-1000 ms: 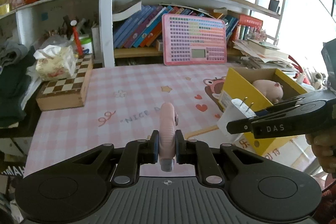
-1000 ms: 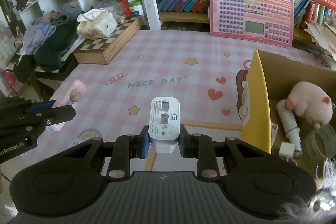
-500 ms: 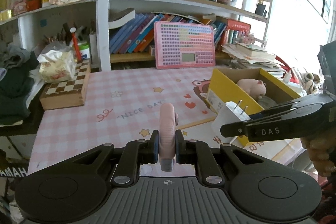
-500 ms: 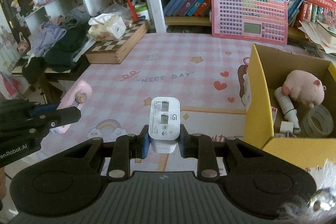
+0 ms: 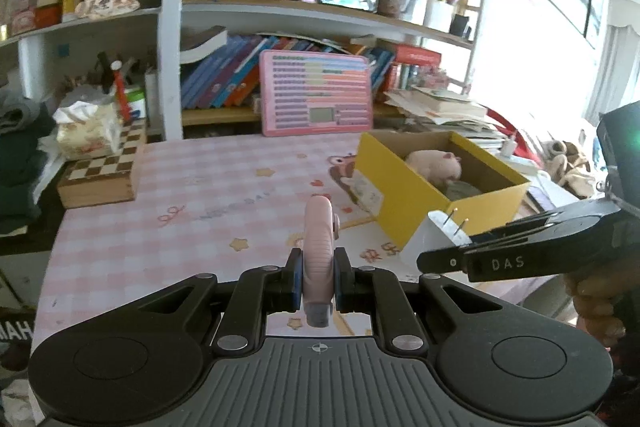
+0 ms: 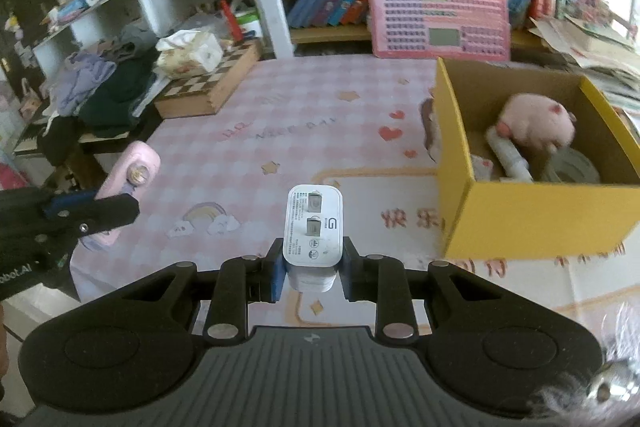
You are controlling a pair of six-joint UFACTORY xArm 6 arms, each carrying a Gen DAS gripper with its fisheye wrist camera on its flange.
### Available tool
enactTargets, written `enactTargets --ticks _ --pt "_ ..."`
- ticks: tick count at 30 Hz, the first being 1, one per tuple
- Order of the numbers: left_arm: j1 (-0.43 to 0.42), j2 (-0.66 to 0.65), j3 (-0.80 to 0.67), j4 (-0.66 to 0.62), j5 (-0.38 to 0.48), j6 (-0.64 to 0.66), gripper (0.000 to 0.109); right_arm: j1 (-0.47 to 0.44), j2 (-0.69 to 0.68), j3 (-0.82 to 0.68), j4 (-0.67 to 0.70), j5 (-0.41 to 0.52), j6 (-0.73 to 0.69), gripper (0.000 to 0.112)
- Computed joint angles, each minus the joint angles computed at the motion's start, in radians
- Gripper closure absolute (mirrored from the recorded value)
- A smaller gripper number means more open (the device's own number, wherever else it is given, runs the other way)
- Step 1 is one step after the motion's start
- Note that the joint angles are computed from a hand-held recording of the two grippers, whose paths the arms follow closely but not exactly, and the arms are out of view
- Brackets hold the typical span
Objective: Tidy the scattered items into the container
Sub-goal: 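Lift the roller and adapter and carry both over the yellow box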
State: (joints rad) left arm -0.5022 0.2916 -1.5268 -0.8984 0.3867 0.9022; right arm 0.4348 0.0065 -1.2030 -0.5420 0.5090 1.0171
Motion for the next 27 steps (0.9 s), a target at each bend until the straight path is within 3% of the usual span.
enactTargets --ticks 14,27 --pt "-0.030 -0.007 -0.006 -0.093 0.063 0.118 0.095 0.008 -0.130 0.121 -0.109 0.079 0.188 0.087" --pt "-0.077 0.064 -0.104 -0.059 0.107 0.098 0.095 -0.029 -0.228 0.214 -0.126 0.108 0.229 0.087"
